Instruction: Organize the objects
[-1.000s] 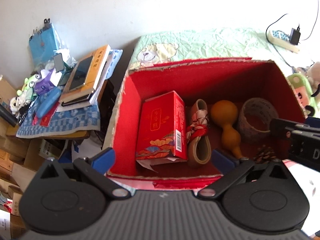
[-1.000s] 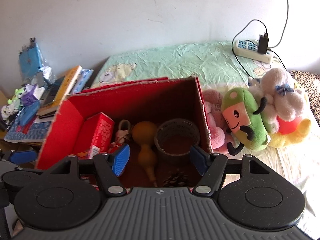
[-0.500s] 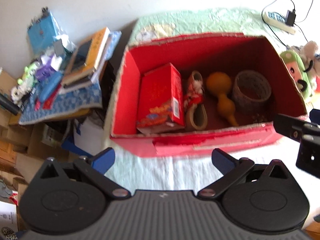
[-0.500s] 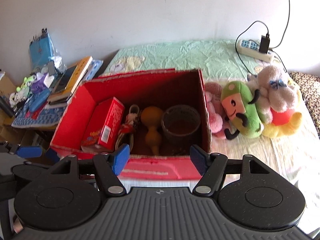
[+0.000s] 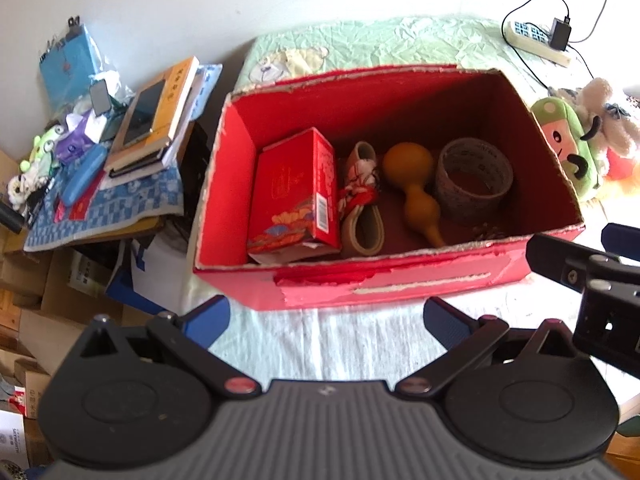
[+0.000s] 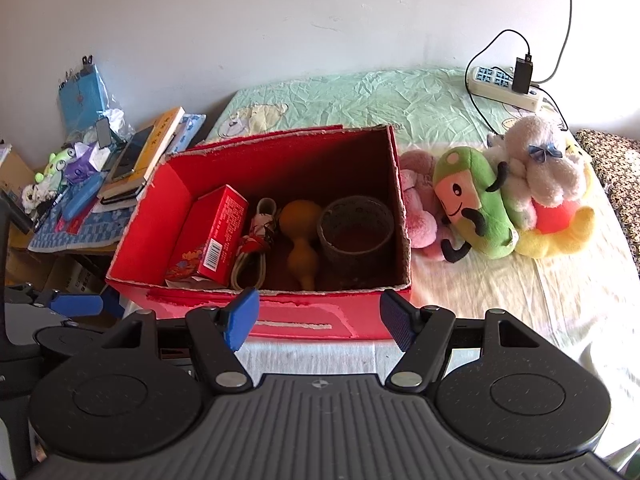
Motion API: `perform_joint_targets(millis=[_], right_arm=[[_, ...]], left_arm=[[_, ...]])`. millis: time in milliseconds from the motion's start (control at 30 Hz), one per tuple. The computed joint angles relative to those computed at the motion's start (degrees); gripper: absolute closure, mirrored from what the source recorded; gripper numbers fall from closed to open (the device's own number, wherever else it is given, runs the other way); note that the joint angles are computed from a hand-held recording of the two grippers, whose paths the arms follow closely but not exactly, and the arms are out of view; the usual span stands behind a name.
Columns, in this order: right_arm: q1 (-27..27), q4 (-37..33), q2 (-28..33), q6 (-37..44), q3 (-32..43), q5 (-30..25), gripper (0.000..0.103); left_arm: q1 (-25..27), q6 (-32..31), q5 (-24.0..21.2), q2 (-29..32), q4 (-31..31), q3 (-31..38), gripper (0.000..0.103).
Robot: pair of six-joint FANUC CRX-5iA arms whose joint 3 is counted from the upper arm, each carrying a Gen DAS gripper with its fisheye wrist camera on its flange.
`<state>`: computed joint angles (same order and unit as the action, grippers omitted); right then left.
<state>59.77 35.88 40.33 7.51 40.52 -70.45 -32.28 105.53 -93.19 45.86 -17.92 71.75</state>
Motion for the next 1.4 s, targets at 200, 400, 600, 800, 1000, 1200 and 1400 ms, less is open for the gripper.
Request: perform_joint_targets(millis=[200,400,600,800,1000,1200,1400], right_arm=[[0.0,2.8,-0.3,-2.4,-1.9,1.5,0.033],[-0.4,3.9,0.3,-3.0,-2.3,2.0,0.033],[-0.5,5.9,0.1,-5.4,-3.9,2.8,0.033],[-0.6,8.2,0.7,-6.9,-3.8,2.4,0.034],[-1.0,9.5,2.0,-7.4,-2.5,1.9,0.034],[-1.7,10.9,3.0,-7.9,-2.7,2.7,0.034],[-2.6,11.3,3.0,-7.8,-3.9,5.7,0.035]], left_arm=[[-0.3,1.2,2.2,-0.7,-2.1,-1.3,0.000],[-0.5,2.2,3.3,-0.8,-3.5,-1.8,0.000],[-0.9,2.8,6.4,-1.5,-5.0,-3.5,0.000],[-1.0,2.8,8.6,-1.2,-6.6,-3.4,0.000],[-0.7,2.9,10.7,-0.7,-6.9,-3.6,0.000],[-0.5,4.4,13.1,-0.1,-8.3,-3.9,0.000],[0.1,5.4,13.4,0.8,-8.4,-3.3,0.000]])
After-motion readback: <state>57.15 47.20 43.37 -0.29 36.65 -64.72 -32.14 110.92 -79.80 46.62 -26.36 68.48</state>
